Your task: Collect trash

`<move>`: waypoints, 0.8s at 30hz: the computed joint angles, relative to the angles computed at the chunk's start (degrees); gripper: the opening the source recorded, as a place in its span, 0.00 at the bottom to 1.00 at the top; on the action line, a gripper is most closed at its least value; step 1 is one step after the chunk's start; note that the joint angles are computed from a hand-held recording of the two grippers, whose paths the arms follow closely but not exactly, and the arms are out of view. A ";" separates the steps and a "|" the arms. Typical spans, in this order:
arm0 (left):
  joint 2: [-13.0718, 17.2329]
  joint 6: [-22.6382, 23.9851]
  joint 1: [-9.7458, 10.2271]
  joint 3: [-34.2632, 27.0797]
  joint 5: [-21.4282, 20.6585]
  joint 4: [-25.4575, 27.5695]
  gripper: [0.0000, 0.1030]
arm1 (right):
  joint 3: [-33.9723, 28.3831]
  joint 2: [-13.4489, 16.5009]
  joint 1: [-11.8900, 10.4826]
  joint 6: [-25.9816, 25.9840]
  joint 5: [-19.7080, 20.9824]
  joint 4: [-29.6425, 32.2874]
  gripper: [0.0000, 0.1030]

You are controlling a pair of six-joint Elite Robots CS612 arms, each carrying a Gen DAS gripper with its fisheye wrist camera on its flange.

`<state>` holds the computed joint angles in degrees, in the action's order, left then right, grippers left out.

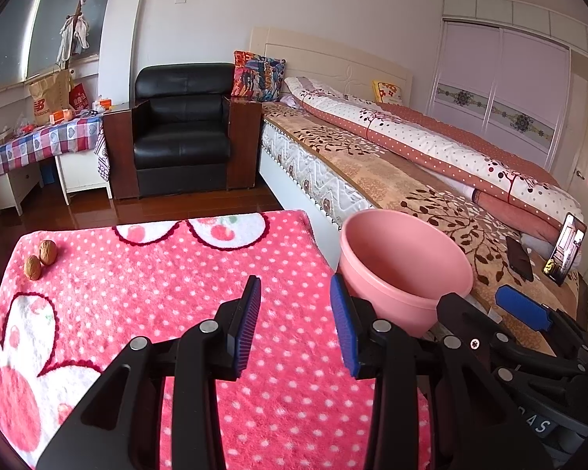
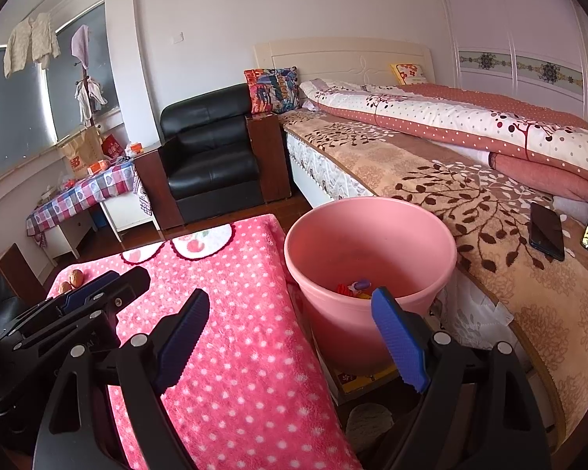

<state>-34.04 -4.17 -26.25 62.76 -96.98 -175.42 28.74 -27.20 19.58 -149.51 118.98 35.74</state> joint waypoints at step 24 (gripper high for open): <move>-0.01 0.38 -0.05 -0.09 0.06 0.31 0.36 | 0.05 0.22 -0.27 0.76 -0.73 0.48 0.81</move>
<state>-34.06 -3.79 -26.30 62.67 -96.92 -175.11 28.79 -26.99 19.31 -148.75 118.26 36.22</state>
